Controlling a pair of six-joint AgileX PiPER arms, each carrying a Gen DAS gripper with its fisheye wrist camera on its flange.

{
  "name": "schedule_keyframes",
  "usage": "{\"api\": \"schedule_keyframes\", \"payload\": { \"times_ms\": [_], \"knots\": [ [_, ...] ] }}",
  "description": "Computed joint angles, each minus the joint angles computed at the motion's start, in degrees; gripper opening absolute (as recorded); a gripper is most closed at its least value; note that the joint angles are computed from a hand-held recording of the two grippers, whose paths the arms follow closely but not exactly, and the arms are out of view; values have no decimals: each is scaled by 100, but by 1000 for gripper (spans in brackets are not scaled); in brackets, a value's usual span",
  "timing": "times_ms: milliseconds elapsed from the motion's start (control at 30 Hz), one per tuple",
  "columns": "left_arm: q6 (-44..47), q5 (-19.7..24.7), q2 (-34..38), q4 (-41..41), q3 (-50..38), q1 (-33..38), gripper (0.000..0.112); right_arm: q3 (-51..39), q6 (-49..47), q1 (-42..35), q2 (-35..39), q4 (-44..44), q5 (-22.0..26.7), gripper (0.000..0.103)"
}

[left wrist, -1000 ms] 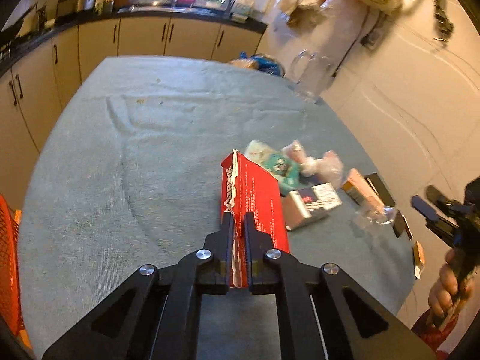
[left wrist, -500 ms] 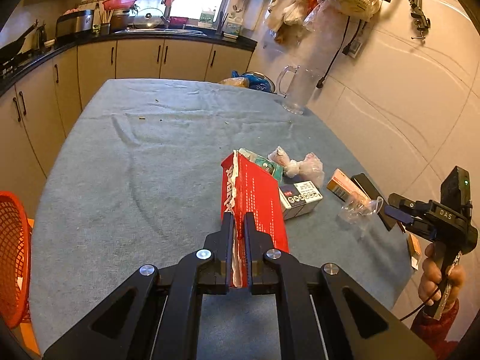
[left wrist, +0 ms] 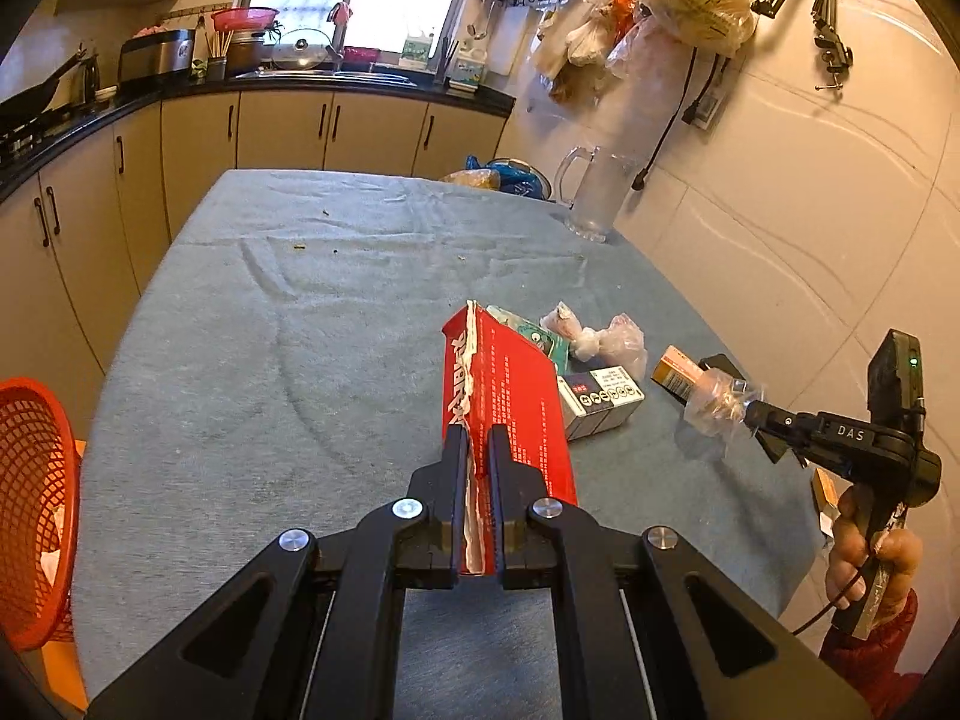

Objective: Collect trash
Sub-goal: 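Grasp the clear plastic bag with the right tool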

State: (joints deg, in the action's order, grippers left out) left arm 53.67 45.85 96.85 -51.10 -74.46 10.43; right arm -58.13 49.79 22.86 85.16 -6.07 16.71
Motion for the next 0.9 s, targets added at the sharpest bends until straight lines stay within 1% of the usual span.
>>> {"api": "schedule_keyframes", "payload": {
  "times_ms": [33, 133, 267, 467, 800, 900],
  "knots": [
    [16, 2, -16, -12, 9, 30, 6, -30, 145, 27, -4, -180, 14, 6],
    [122, 63, -79, -104, 46, 159, 6, -111, 43, 135, -34, -163, 9, 6],
    [217, 127, -157, -194, 70, 343, 6, -206, -419, 260, -12, 224, -108, 6],
    [368, 235, -249, -303, 116, 620, 6, -575, -791, 559, 243, 464, -155, 6],
    [586, 359, -423, -449, 232, 1133, 6, -1558, -1634, 1007, 997, 1175, 38, 6],
    [680, 450, -463, -525, 239, 1424, 6, -2089, -1777, 1186, 1347, 1240, 215, 6]
  ]
}}
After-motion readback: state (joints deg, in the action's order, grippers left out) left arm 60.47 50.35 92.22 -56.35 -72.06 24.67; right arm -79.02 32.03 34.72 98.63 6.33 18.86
